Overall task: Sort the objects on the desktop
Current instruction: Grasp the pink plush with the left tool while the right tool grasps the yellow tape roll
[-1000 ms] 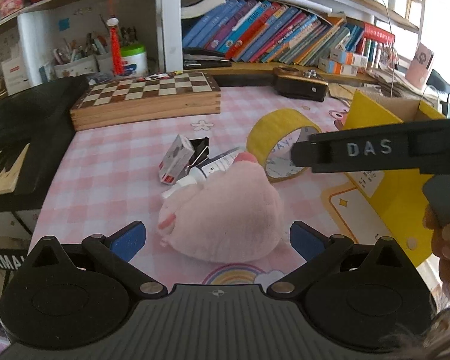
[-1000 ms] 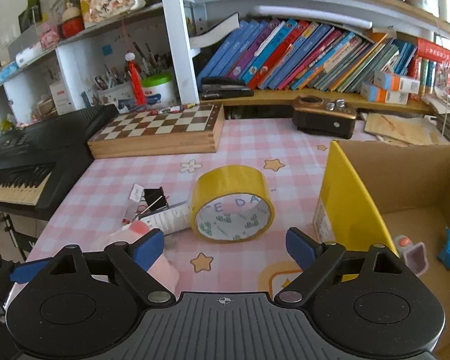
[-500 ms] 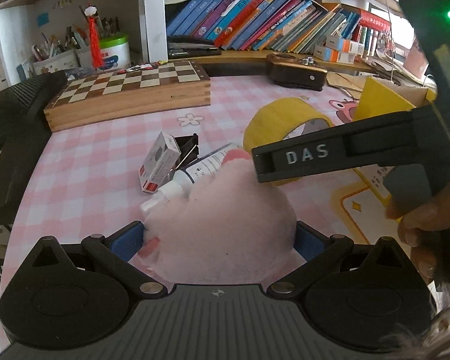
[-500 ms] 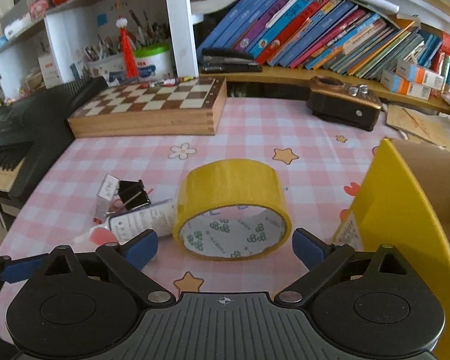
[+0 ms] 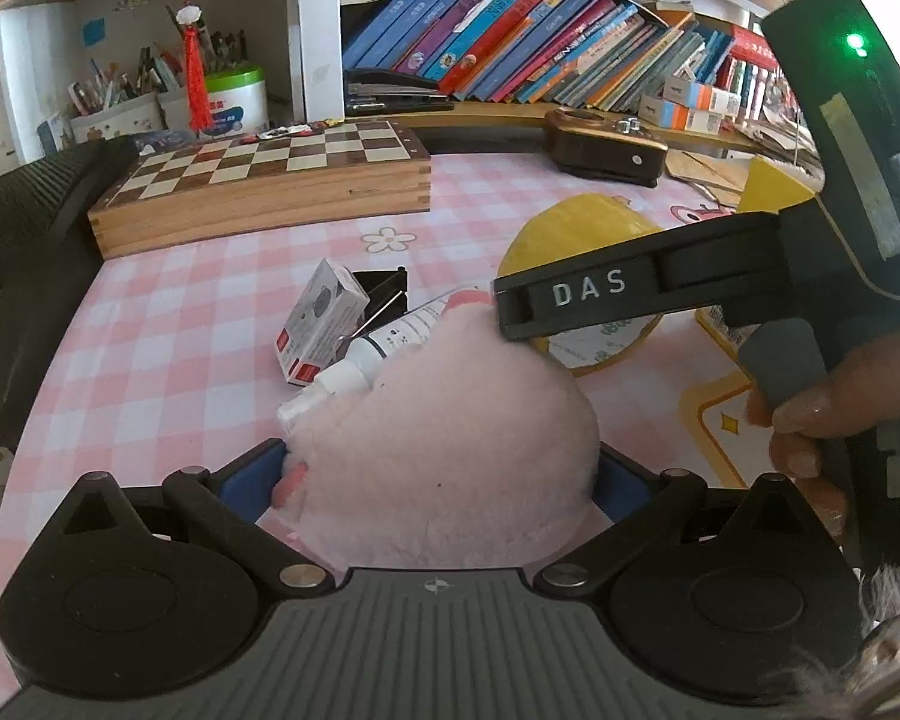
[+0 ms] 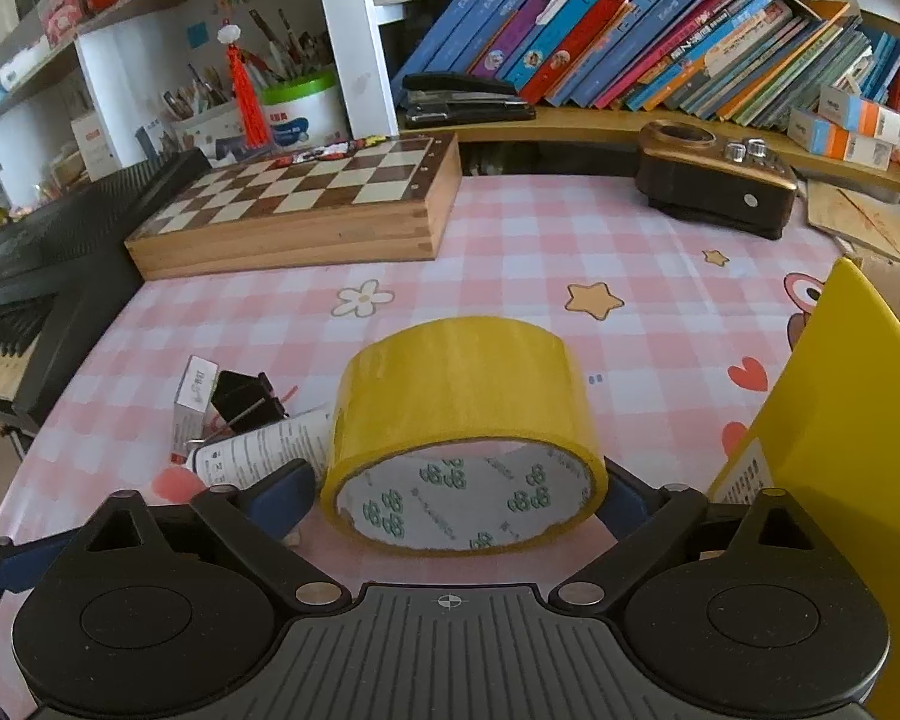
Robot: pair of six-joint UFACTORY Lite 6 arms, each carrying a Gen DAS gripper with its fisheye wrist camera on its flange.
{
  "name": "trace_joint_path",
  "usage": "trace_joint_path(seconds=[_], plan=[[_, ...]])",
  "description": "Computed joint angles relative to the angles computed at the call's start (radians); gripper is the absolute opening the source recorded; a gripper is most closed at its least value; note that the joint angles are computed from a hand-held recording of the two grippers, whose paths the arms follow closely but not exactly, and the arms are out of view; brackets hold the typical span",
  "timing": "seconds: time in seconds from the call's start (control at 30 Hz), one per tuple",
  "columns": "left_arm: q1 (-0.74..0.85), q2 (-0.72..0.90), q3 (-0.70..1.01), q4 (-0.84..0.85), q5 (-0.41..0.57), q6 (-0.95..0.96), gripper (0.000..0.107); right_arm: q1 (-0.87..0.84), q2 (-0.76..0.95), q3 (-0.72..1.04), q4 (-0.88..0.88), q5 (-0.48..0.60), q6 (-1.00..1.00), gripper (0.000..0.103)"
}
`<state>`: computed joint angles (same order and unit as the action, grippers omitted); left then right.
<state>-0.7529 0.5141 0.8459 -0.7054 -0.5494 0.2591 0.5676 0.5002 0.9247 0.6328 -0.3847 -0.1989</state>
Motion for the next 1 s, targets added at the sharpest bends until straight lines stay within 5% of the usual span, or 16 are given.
trace_joint_path(seconds=[0.5,1.0], plan=[[-0.016,-0.293,-0.237,-0.031,0.001,-0.11,0.089,0.048,-0.279,-0.24,0.007,-0.038,0.053,0.09],[-0.169,-0.616,-0.453,-0.339,-0.023,0.055,0.089,0.226,-0.599,-0.468,0.344,-0.073,-0.191,0.09]])
